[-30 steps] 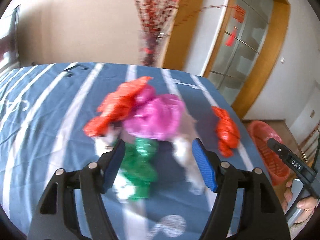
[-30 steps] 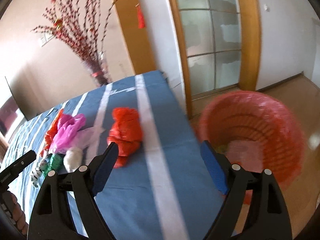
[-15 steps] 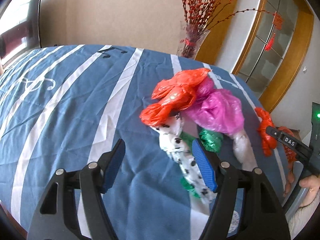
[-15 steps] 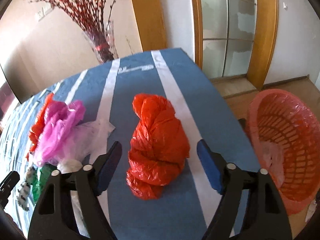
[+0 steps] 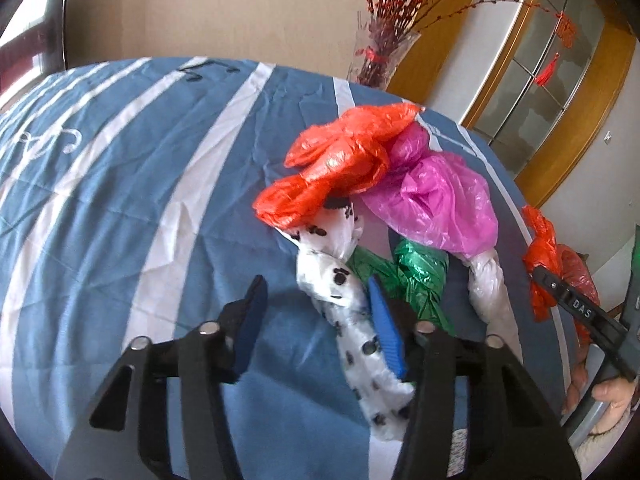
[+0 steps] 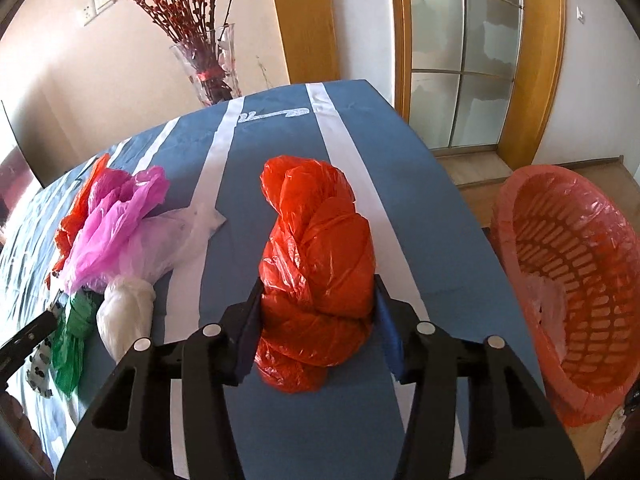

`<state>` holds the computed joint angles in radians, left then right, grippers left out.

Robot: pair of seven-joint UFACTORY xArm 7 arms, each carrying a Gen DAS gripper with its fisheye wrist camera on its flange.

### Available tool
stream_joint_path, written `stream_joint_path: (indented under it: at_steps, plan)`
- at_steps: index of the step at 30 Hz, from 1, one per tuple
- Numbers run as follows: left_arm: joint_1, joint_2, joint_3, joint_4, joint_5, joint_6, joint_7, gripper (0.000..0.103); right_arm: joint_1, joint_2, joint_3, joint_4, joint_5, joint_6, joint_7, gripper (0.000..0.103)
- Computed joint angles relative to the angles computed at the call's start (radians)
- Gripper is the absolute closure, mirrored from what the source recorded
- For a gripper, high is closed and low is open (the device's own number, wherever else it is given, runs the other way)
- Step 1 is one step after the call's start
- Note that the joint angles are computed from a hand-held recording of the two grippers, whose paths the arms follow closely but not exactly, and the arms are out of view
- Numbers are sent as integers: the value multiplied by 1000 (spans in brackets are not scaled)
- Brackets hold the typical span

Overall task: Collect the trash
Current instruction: 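Grasp the paw-print white bag with the left tool while the right tool grasps the red bag, then carry both bags over the red basket and open both tools to drop them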

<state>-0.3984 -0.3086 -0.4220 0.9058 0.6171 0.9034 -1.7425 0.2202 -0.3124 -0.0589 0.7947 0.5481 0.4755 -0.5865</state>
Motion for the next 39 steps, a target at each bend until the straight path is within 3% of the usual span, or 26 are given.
stream_joint_path:
  at_steps: [6, 16, 27, 39]
  plan:
    - [-4, 7, 10, -2, -5, -21, 9, 85, 1, -24, -12, -16, 7, 10, -19, 53]
    - [-9, -19, -23, 14, 17, 5, -5, 88, 1, -86, -50, -39, 37, 38, -63, 54]
    - [-23, 38, -53, 132, 89, 37, 5, 88, -2, -175, -100, -60, 68, 86, -113, 54]
    - [-130, 236, 7, 320, 192, 6, 27, 88, -47, -239, -167, -77, 83, 112, -149, 54]
